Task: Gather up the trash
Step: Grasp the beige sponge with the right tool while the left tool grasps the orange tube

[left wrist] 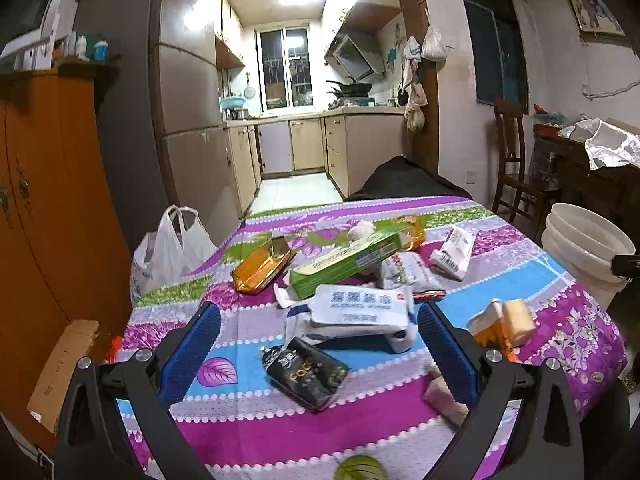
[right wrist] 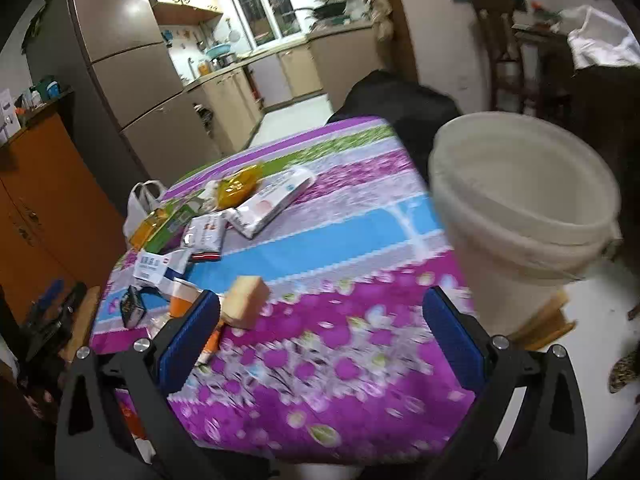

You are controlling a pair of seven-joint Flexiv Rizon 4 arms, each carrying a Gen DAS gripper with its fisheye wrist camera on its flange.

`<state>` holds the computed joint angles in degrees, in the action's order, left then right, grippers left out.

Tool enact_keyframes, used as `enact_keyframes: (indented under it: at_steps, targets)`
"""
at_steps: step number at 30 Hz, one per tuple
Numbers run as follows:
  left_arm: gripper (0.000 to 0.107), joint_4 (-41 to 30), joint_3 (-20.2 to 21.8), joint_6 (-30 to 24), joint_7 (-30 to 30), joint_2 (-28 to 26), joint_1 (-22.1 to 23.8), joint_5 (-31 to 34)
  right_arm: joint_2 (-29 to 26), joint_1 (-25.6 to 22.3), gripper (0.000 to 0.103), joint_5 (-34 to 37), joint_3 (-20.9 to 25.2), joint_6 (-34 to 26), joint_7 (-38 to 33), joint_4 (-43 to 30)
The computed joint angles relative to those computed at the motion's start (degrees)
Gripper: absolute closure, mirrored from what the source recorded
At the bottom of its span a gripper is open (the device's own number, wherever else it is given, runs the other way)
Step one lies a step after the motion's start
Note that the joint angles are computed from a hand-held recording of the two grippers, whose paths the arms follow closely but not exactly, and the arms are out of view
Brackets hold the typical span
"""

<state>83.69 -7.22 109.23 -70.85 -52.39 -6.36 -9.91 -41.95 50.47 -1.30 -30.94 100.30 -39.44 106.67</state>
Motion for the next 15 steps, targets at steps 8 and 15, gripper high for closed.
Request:
enact_keyframes:
  at_steps: [8,15]
  targets:
    - [0.009,0.14,-9.71,-3.12,0.83,-1.96,8.87,4.95,-4.72,-9.18,0.056,-8.63,12.04,-4.13,-4.14,-10.64]
    - [0.009,1.37,-17.44,-5.22,1.22,-3.41,14.16,7.95,-8.52,-11.59,0.061,-11.87,14.88,-8.06,-1.37,-17.18]
